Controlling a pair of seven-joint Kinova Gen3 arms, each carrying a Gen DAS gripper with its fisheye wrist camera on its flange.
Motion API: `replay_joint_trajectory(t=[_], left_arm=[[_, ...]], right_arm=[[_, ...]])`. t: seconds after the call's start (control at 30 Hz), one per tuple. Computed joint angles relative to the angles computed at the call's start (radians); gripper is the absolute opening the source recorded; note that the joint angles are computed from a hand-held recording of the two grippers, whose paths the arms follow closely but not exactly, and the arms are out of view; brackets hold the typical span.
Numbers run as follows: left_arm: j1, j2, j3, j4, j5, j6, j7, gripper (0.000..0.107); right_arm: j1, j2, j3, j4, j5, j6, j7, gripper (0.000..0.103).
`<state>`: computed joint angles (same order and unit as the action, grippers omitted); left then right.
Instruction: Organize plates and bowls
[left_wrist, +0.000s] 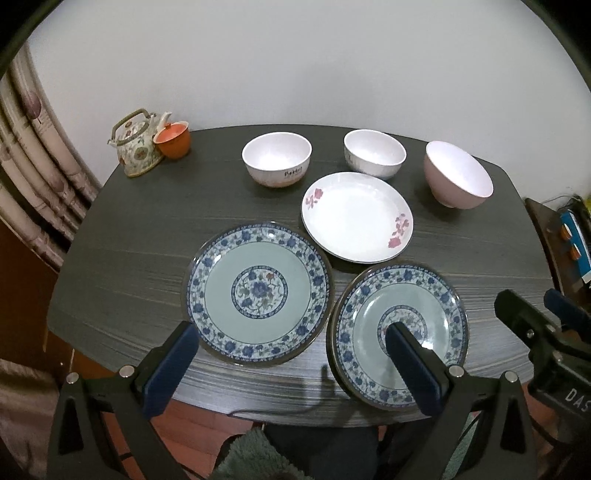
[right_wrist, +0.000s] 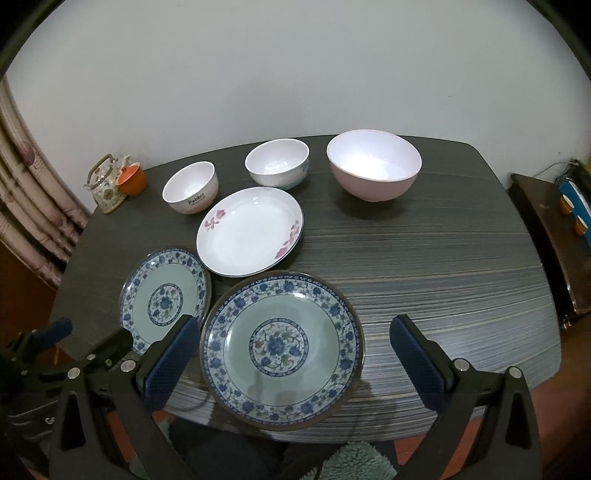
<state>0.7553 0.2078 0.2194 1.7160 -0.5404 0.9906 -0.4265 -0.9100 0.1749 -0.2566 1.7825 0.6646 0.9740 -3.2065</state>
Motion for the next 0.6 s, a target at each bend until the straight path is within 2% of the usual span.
replay_joint_trajectory(t=[0.6], left_arm=[[-0.006, 0.008, 0.000, -0.083, 0.024, 0.054, -0.087, 0.103]], right_arm=[[0.013, -0.010, -0.001, -0.041, 0.005, 0.048, 0.030, 0.102]])
